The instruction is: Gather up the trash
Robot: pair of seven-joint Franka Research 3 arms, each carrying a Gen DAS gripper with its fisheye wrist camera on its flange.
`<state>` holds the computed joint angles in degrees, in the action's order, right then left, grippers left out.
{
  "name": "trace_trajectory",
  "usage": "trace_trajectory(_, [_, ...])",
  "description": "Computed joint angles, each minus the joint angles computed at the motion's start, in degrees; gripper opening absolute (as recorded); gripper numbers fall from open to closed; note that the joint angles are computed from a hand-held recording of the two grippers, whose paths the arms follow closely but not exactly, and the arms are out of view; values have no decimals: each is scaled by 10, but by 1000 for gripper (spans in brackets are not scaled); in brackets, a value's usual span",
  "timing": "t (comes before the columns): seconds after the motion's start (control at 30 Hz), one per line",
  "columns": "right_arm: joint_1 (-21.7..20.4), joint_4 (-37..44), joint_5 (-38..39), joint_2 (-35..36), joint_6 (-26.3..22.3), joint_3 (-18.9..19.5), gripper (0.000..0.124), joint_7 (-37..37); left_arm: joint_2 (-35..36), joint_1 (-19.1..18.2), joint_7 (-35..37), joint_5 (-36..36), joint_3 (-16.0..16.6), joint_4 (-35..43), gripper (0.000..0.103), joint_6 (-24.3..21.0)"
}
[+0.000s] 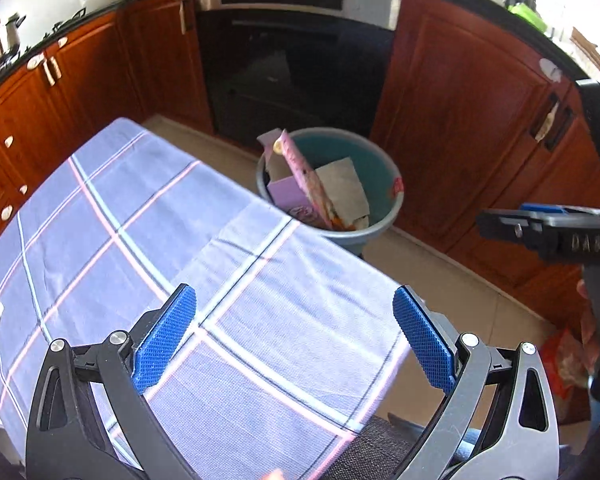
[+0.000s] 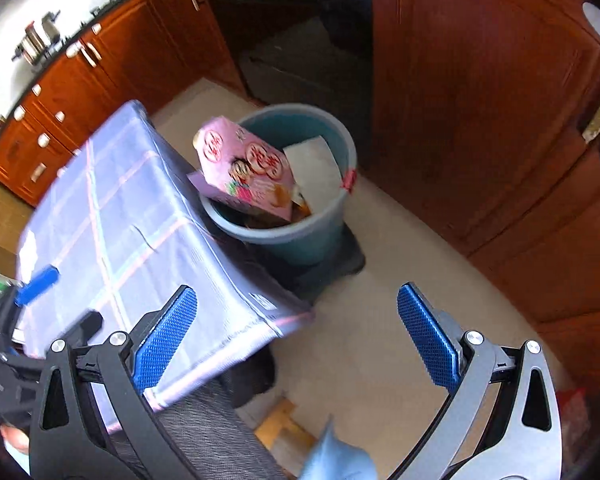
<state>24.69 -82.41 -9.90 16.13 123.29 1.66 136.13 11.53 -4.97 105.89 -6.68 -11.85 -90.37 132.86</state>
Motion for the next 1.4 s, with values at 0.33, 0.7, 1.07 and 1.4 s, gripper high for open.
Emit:
trace_trajectory(0.33, [27, 49, -19, 57, -53, -3, 97, -14, 33, -7, -33, 42, 4, 18, 99, -13])
trace_trajectory(0.7, [30, 86, -14, 85, -84, -14, 97, -18, 72, -2, -46, 50, 0, 66, 99, -44])
trace_trajectory(1.07, [32, 115, -8, 104, -98, -17, 97, -29, 83, -1, -49, 54, -1, 80, 99, -53])
trace_trajectory(1.4, [34, 128, -7, 111, -105, -20, 97, -32, 85, 1, -49, 56, 0, 87, 99, -55])
